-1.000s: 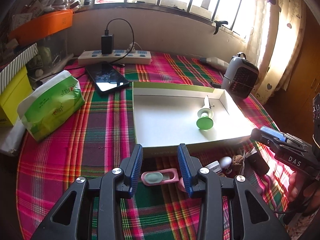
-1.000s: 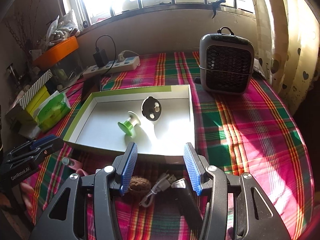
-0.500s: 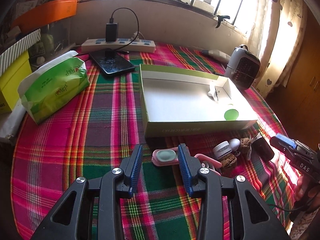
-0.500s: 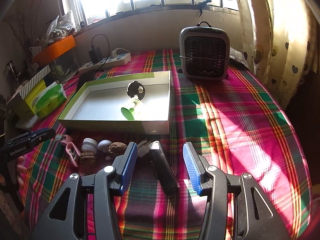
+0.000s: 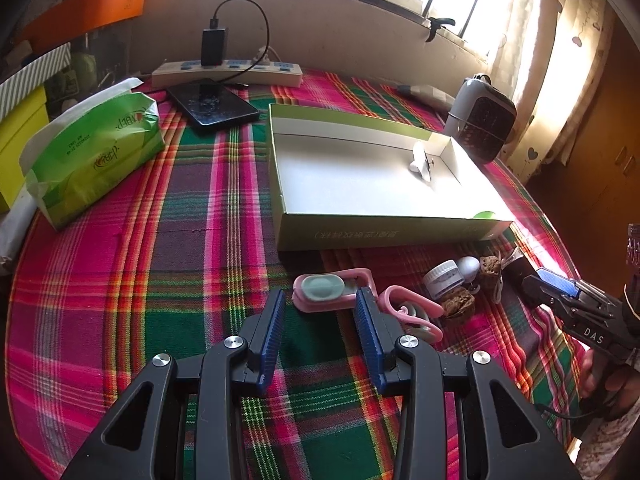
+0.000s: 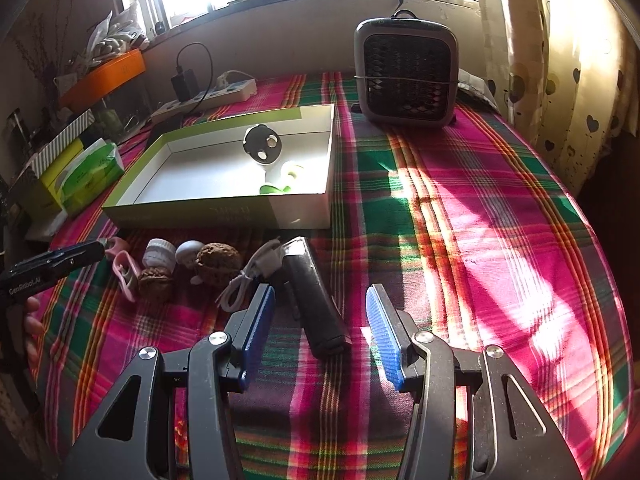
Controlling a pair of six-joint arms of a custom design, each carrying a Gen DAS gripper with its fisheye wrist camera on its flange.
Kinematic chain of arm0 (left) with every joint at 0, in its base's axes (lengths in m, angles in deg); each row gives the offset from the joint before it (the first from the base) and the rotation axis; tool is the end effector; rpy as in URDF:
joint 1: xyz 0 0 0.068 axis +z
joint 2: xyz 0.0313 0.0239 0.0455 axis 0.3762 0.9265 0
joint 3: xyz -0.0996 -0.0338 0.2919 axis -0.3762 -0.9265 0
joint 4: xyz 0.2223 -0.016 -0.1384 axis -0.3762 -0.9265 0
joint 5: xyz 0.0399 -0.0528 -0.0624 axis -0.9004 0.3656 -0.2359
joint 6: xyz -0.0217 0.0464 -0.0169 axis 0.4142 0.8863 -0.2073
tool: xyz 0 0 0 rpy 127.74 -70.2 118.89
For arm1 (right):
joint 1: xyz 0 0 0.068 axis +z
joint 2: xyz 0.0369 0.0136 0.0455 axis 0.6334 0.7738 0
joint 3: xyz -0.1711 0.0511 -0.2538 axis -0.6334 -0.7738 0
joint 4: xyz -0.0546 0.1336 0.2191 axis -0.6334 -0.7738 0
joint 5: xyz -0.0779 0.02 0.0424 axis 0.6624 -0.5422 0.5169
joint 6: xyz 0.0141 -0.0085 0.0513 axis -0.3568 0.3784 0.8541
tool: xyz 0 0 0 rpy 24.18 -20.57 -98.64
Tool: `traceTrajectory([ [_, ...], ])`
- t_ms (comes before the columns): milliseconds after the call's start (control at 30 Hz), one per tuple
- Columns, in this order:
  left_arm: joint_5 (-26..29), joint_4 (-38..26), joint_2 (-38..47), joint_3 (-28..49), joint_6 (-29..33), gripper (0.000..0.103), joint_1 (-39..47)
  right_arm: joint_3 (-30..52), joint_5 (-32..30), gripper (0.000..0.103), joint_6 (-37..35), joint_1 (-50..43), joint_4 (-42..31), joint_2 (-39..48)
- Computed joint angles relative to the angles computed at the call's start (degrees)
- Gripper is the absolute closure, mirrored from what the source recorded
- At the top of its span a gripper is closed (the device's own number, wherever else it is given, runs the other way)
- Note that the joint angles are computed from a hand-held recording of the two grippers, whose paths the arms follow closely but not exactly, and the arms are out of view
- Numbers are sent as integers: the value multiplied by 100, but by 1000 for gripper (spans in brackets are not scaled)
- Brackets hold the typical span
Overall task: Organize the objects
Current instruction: 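Move both tools back from the tray toward the remaining items, then grasp the pink clip with the left tool while the right tool grasps the black flashlight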
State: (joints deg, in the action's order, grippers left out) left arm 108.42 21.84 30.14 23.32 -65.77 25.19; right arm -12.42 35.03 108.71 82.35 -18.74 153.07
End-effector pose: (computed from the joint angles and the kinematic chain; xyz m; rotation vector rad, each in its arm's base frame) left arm 0.3425 0.0003 0.1514 0.5884 2.4291 -0.5286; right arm 0.2150 0.1755 0.1410 0.4126 2.4033 -0.0071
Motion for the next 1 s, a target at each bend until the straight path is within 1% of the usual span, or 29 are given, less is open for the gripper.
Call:
traceTrajectory([
  [300, 29, -61, -48, -111, 165, 68, -109, -48, -164, 54, -48, -93, 120, 84],
  [400, -23, 24, -105, -146, 156, 68, -96, -23, -186, 54, -74, -100, 109, 116],
  [567, 79, 39, -159, -76, 233, 68, 31, -28, -223, 54, -101, -123, 167, 145],
  [667, 46, 93, -158, -23, 267, 68, 2, -7, -218, 54, -120, -129, 183, 174],
  [800, 203, 207, -139, 25, 319, 68, -50, 10, -212, 54, -140, -121, 189, 195],
  [900, 51, 174, -8, 160, 272, 68, -142, 36, -210, 53, -119, -120, 159, 204],
  [1000, 39, 29, 109, 292, 312, 68, -157, 39, -195, 53, -141, -114, 165, 211],
])
